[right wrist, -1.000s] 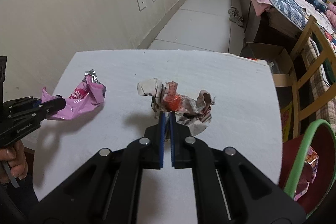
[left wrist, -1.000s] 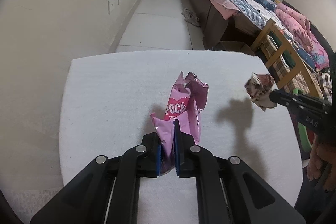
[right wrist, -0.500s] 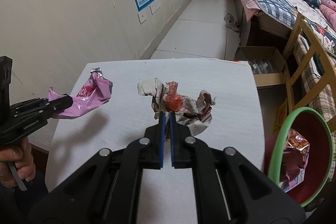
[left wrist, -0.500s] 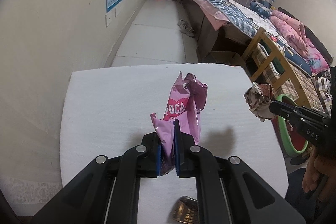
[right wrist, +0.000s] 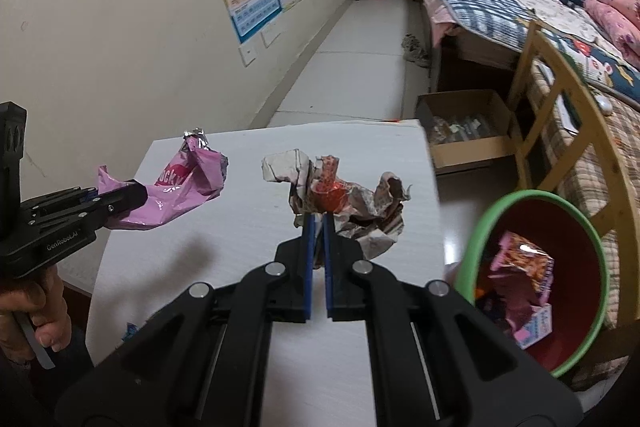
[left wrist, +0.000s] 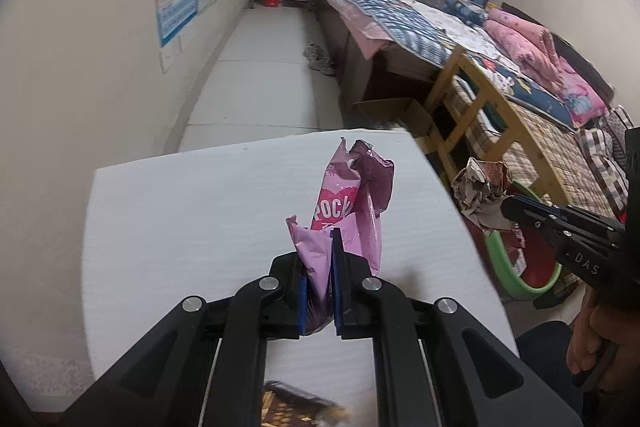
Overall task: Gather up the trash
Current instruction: 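Carry the paper wad and pink bag over the bin with both grippers, then open both grippers to drop the paper wad and pink bag into the bin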
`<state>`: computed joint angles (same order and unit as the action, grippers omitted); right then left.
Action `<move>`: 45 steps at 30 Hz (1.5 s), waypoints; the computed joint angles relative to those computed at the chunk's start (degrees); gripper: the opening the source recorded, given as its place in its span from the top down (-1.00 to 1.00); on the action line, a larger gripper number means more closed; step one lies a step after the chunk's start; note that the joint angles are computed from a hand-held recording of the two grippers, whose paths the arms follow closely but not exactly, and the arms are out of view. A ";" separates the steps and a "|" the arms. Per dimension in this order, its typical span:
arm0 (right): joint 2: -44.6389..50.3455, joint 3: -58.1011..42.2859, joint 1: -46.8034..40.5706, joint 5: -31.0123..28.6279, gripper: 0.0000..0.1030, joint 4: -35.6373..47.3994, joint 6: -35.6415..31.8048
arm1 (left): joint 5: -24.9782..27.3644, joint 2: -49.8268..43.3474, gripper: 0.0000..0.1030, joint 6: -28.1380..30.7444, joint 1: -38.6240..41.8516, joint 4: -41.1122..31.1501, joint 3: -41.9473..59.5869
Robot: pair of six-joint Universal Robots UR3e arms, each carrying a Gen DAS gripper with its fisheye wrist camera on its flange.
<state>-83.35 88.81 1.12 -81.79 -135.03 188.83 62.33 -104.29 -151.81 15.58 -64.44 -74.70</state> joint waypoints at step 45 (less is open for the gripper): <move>-27.78 33.62 -45.94 11.57 0.67 6.88 -24.88 | 6.45 -25.35 0.26 -14.53 -38.23 -7.55 29.42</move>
